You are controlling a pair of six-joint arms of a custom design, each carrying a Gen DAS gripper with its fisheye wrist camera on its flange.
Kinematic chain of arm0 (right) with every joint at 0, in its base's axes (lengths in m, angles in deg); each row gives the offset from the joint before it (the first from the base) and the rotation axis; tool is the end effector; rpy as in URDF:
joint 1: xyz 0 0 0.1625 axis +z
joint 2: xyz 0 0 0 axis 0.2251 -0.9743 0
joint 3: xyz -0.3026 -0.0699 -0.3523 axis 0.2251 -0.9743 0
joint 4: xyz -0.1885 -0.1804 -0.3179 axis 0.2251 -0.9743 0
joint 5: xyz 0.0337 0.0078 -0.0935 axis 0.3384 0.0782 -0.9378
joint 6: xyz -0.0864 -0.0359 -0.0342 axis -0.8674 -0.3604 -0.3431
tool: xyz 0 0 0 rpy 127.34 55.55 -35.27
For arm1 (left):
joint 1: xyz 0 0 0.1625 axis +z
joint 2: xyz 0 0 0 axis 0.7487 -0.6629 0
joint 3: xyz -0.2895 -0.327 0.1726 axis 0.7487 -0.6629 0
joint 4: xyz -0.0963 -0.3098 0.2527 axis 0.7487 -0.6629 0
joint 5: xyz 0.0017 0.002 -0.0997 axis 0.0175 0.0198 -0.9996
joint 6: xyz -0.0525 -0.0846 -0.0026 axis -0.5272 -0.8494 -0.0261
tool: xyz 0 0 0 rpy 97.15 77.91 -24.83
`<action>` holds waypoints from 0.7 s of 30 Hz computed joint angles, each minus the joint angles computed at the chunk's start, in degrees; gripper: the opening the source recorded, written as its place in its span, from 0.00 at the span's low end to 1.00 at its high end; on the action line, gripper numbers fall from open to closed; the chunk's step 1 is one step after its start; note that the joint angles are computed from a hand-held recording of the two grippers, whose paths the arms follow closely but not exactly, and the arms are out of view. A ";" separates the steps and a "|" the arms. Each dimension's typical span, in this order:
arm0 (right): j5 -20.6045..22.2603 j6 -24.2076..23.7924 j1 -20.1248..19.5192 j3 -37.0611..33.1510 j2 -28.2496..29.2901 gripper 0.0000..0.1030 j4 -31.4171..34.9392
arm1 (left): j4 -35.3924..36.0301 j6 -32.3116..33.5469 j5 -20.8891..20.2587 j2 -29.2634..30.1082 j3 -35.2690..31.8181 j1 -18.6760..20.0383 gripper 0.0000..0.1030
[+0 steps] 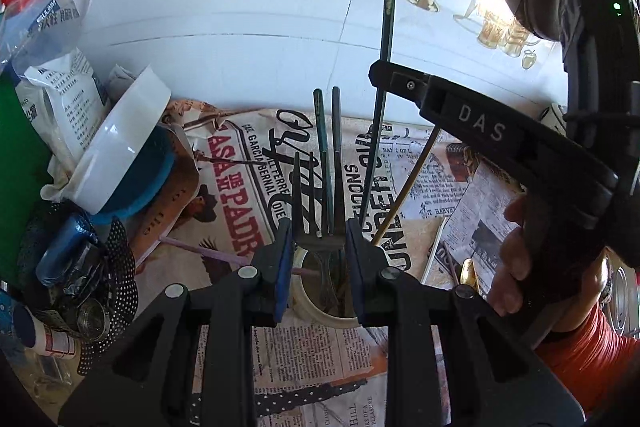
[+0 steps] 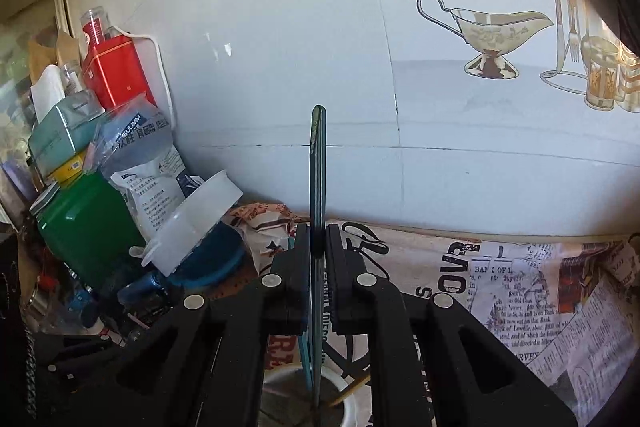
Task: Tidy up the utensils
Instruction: 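Lower the fork and green chopstick into the white cup and open both tools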
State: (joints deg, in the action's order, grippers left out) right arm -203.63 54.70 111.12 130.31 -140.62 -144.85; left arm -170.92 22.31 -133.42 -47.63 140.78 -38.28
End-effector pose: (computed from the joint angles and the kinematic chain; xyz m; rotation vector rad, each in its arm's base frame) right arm 0.2852 -0.2789 0.3701 0.6625 -2.4410 1.1668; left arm -0.4391 -0.2751 0.1912 0.6397 2.5223 -0.6852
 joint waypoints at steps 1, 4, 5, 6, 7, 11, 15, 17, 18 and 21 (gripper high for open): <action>-0.35 0.00 0.15 0.16 0.10 0.06 -0.02 | -0.30 0.13 -0.25 0.07 0.18 0.21 0.23; -0.01 0.81 -0.33 0.74 -0.76 0.06 1.84 | -1.00 0.40 -0.84 0.38 0.70 0.85 0.23; -0.03 1.23 -0.44 1.09 -1.29 0.06 2.89 | -1.14 0.45 -1.05 0.55 0.84 1.07 0.23; -0.08 1.47 -0.57 1.35 -1.62 0.06 3.58 | -1.12 0.43 -1.14 0.72 0.88 1.20 0.23; -0.18 1.93 -0.68 1.70 -2.19 0.06 4.85 | -0.91 0.28 -1.23 0.98 0.84 1.37 0.23; -0.73 3.05 -1.05 2.65 -3.75 0.06 9.31 | -0.40 -0.29 -1.77 1.78 0.79 1.82 0.23; -1.05 4.16 -1.13 3.19 -5.17 0.06 13.43 | 0.93 -1.25 -2.10 2.49 0.39 1.78 0.23; -1.30 4.55 -0.91 3.40 -6.02 0.06 15.25 | 1.70 -1.71 -2.28 2.80 0.18 1.67 0.23; -1.37 4.75 -0.74 3.42 -6.36 0.06 16.14 | 2.15 -1.98 -2.32 2.93 0.08 1.57 0.23; -0.81 5.28 -0.40 3.01 -7.79 0.06 19.71 | 3.15 -2.92 -2.20 3.14 -0.16 1.07 0.23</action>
State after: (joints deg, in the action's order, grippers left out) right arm -204.45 59.99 110.72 133.32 -148.41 -125.14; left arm -167.77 19.40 -135.62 -44.49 140.63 -37.21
